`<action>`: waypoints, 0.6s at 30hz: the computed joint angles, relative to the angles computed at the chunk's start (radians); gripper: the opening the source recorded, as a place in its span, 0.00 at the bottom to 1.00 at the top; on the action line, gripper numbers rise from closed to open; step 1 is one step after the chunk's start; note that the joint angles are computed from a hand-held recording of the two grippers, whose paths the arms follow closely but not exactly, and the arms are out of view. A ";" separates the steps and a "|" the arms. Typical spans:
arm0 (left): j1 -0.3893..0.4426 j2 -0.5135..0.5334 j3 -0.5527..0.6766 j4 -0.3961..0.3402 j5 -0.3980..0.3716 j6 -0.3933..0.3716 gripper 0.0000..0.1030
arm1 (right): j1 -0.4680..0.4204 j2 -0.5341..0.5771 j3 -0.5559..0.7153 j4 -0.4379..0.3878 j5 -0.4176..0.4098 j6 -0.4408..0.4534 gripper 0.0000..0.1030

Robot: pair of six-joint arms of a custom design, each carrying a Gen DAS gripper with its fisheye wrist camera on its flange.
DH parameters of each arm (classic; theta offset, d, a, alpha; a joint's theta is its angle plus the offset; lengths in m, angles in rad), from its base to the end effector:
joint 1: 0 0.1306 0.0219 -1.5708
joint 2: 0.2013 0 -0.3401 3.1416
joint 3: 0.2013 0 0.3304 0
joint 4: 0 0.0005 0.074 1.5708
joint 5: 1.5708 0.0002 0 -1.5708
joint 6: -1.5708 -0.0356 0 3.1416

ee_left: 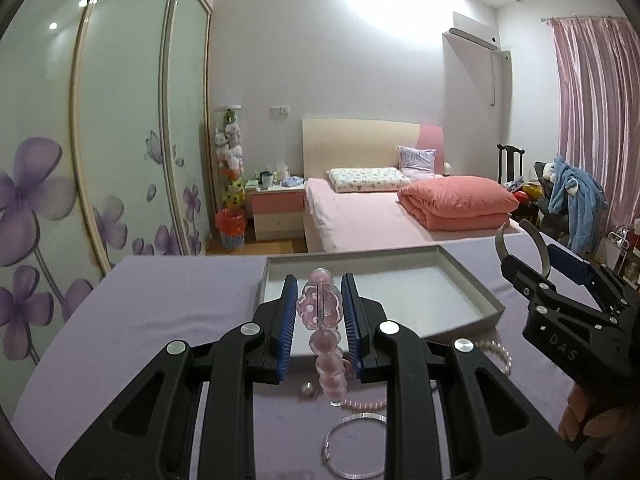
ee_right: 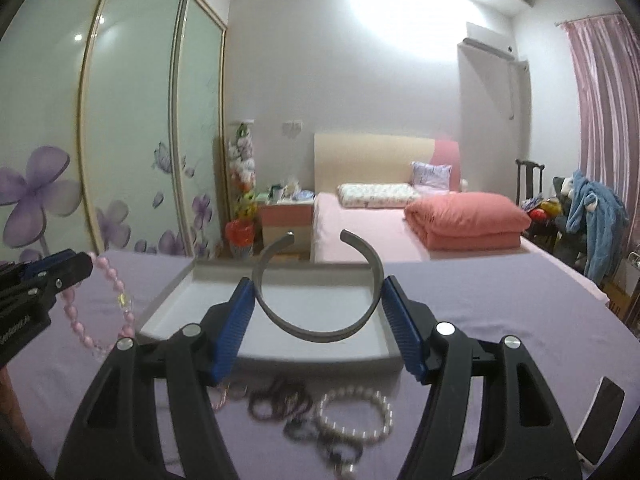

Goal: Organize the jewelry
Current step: 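Carry both bracelets into the grey tray and open both tools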

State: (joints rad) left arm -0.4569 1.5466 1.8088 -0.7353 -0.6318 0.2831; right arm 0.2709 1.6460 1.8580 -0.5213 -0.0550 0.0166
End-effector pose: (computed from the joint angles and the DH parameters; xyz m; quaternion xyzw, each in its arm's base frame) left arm 0.4508 -0.1988 0.5040 -0.0911 0.8219 0.0678 0.5582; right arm 0.5219 0.1465 0.4938 -0.1317 0.7966 0.0968 0.5820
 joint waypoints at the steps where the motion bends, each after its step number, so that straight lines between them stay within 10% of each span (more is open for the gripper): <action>1: 0.002 0.014 0.017 0.002 -0.002 -0.006 0.23 | 0.000 0.013 0.018 0.001 0.004 -0.003 0.62; 18: 0.075 0.167 0.165 -0.006 0.086 0.016 0.23 | -0.004 0.362 0.534 -0.232 0.008 -0.025 0.62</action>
